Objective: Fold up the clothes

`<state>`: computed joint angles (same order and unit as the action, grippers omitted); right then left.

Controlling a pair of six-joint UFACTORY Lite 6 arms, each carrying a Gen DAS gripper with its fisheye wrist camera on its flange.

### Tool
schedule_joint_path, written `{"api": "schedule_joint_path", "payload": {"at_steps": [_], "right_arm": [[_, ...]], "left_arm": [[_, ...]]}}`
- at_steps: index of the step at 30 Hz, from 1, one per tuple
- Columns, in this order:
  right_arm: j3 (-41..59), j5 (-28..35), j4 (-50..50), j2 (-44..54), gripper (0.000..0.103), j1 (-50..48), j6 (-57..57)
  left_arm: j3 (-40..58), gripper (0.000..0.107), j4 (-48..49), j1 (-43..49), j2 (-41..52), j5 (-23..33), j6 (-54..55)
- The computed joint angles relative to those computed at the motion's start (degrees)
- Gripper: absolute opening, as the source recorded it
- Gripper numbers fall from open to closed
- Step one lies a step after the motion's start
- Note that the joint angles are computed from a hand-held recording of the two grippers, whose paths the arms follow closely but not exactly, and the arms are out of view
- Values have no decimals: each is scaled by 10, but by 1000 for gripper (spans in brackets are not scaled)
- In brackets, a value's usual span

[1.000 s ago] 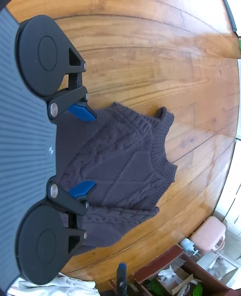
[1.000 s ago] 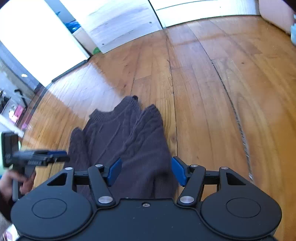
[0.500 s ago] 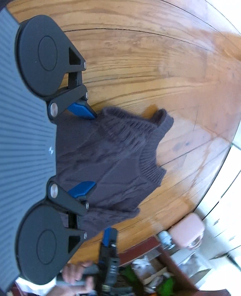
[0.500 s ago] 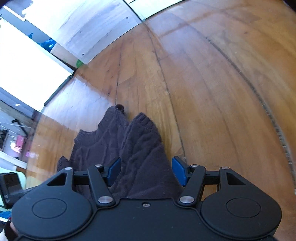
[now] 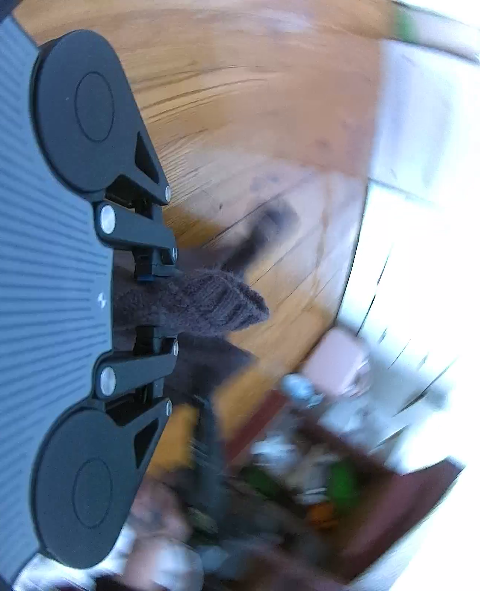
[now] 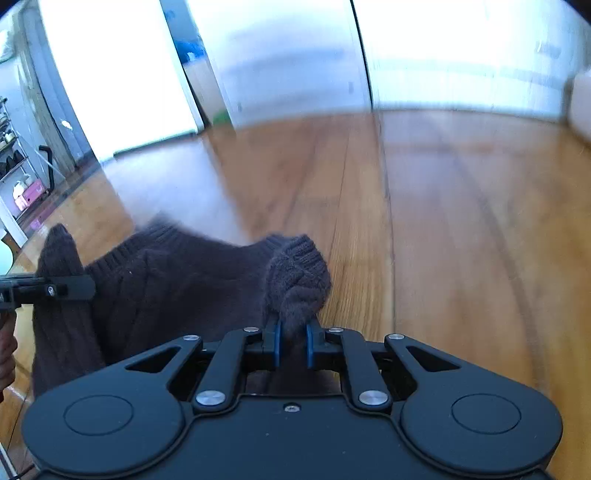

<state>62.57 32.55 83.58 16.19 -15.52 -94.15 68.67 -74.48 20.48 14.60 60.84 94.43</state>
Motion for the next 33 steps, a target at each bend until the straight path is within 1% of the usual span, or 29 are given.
{"api": "schedule_joint_path", "payload": {"at_steps": [2,3,4,5,7,8,9,10,11,12,13,14,16,18,20,21,22,23,24,25,27,29,33], "right_arm": [[-100,43,24,-111,15,-52,-42],[-145,76,16,-161,15,-85,-57],[-185,114,-3,-209,15,-123,-66],[-220,147,-31,-252,15,-162,-74],[-276,199,-125,-312,16,-237,-94],[-300,226,-175,-337,16,-278,-111],[-319,232,-231,-356,17,-309,-125],[-335,217,-273,-366,20,-324,-129],[-350,198,-305,-373,20,-334,-130],[-357,178,-330,-371,23,-341,-119],[-351,164,-346,-358,29,-342,-94],[-333,158,-356,-336,29,-340,-58],[-269,173,-361,-273,31,-334,39],[-207,200,-337,-218,35,-331,124],[-161,249,-308,-176,44,-337,179],[-148,275,-300,-162,46,-338,203],[-135,300,-291,-149,47,-338,227],[-130,317,-287,-141,48,-339,241],[-139,322,-296,-147,49,-343,248],[-150,313,-309,-157,53,-344,259],[-181,288,-336,-191,57,-351,283],[-208,283,-352,-209,57,-374,279],[-243,277,-376,-224,60,-391,283]], "left_arm": [[-74,16,13,39,-66,56,65],[-111,16,24,77,-95,106,102],[-139,16,42,119,-113,155,132],[-169,17,69,159,-133,183,143],[-228,18,138,243,-174,228,154],[-255,20,171,279,-190,227,155],[-281,20,203,311,-206,211,152],[-298,21,231,340,-214,197,146],[-307,21,248,364,-213,196,139],[-313,21,259,387,-210,200,131],[-314,23,262,404,-208,208,121],[-314,27,259,417,-208,220,109],[-311,32,246,421,-219,234,77],[-304,36,245,436,-218,257,57],[-290,39,247,448,-211,291,28],[-283,41,250,455,-201,308,14],[-280,45,255,462,-187,322,-1],[-279,54,261,470,-171,332,-18],[-281,60,267,469,-150,331,-45],[-284,65,272,464,-125,324,-78],[-298,65,273,451,-72,303,-132],[-319,65,270,456,-49,298,-138],[-347,65,279,444,-114,270,-87]]}}
